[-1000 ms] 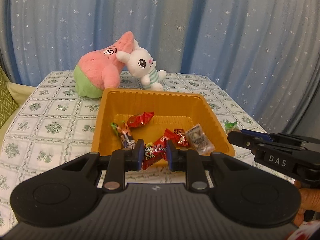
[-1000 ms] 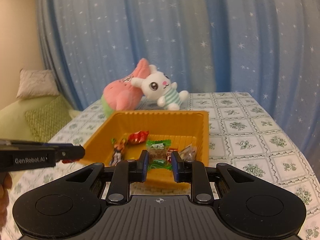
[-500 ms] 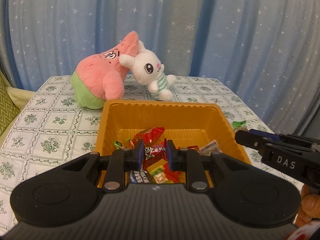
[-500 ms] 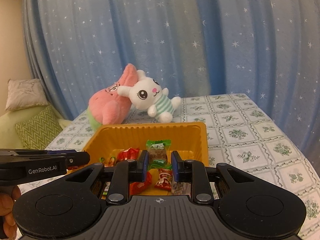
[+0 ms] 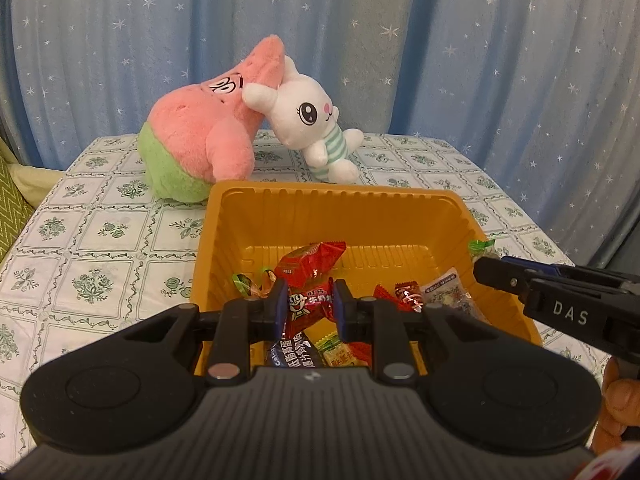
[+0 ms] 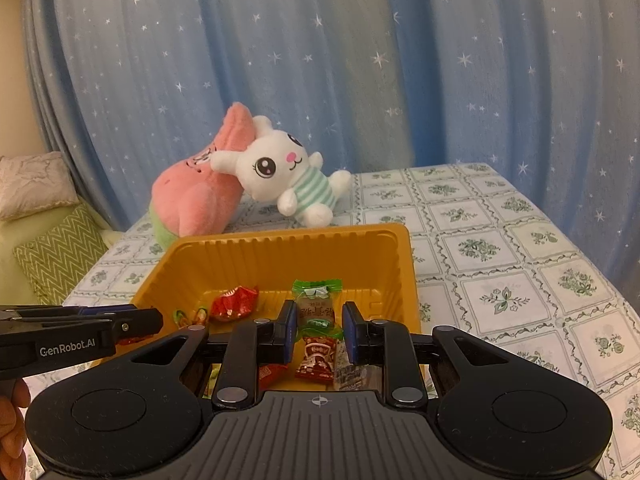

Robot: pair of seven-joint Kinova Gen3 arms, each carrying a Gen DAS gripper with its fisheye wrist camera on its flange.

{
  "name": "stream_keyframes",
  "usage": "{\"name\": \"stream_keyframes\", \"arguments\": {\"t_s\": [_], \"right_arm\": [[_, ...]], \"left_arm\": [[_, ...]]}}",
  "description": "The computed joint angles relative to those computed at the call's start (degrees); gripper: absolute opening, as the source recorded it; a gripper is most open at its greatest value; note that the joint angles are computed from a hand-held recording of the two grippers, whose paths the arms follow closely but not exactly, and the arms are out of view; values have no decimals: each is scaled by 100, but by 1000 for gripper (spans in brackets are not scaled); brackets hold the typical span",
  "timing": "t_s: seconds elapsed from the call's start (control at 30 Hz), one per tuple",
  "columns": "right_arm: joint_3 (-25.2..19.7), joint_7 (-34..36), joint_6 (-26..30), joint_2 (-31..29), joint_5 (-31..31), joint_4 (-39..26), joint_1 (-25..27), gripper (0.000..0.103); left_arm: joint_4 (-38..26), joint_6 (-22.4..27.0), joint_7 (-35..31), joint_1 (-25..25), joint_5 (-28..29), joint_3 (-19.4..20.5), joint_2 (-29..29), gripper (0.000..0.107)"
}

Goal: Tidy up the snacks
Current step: 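Open both tools to drop the candies into the tray, then withdraw both tools from the tray toward the last candies on the table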

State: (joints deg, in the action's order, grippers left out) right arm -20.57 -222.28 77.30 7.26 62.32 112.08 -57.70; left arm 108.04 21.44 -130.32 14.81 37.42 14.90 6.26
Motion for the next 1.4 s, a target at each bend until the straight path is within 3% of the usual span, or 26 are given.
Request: {"name": "stream_keyframes", "arguments": {"t_s": [0.1,0.17,0.23,0.37,0.53,1.0,1.03,1.1,1.13,1.4], "right_arm": [[-1,-5,-13,8,-18,5,-6,24],[0,-16,-10,2,-24,11,-9,24],[1,-22,3,-6,-36,19,-8,24],[-7,-84,-13,-37,-55,47,5,24],[-14,-61,-39,-26,-21,28,17,24],[8,-194,-135,13,147,81,7,26],[10,-202,-157,13,168,106,11,28],[2,-312,-103,28,206,144,-18,48],[-2,-400,-64,28,226,164,-38,52],[-42,-679,260,0,109,155,-92,54]], "left_arm": [[-24,-60,182,69,-168,-30,46,28],[-30,-49,219,43,-202,-16,51,48],[-17,-40,171,-4,-164,0,37,56],[-18,-19,321,7,-353,-67,6,63],[79,-112,-29,-130,-32,-28,-70,77],[196,-322,161,0,-354,-115,-124,88],[205,-343,226,14,-423,-127,-125,89],[222,-379,346,38,-558,-139,-127,89],[229,-379,339,22,-560,-126,-129,89],[269,-418,283,-10,-537,-91,-163,89]]}}
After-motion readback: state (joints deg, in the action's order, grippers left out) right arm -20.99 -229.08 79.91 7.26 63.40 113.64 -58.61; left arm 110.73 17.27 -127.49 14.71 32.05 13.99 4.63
